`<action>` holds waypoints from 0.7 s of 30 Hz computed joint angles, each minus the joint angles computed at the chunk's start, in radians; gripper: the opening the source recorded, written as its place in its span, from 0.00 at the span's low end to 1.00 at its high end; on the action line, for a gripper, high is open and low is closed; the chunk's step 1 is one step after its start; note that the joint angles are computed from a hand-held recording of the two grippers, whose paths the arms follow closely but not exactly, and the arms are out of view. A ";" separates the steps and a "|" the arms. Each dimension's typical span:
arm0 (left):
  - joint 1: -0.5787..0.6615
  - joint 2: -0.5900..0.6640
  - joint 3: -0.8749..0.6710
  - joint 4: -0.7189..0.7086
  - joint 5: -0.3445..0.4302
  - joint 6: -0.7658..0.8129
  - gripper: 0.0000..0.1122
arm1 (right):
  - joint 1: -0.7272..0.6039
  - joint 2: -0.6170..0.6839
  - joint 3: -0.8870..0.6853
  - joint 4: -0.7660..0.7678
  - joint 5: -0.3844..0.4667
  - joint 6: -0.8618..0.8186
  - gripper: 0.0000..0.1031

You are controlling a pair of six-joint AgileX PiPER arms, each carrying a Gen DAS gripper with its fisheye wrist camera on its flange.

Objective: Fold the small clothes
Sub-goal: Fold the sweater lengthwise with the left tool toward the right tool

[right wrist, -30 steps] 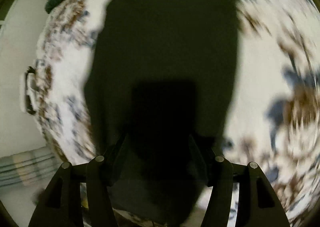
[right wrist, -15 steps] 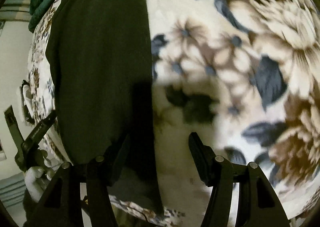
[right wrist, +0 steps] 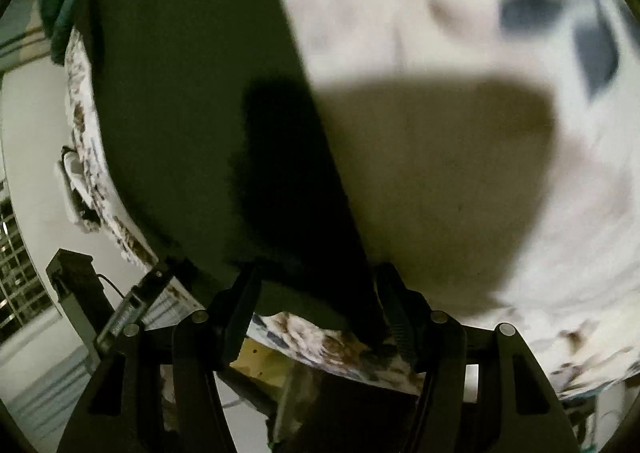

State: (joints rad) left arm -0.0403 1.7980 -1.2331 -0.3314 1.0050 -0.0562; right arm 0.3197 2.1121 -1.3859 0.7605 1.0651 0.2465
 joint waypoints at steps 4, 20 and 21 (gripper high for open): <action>0.030 -0.040 0.054 -0.080 -0.033 0.119 0.06 | 0.042 -0.036 0.082 0.010 -0.126 0.029 0.22; 0.192 -0.016 0.070 -0.263 0.073 0.312 0.37 | 0.075 -0.103 0.165 -0.002 -0.154 0.013 0.39; 0.200 -0.008 0.082 -0.291 0.067 0.336 0.40 | 0.072 -0.103 0.177 0.022 -0.163 -0.012 0.42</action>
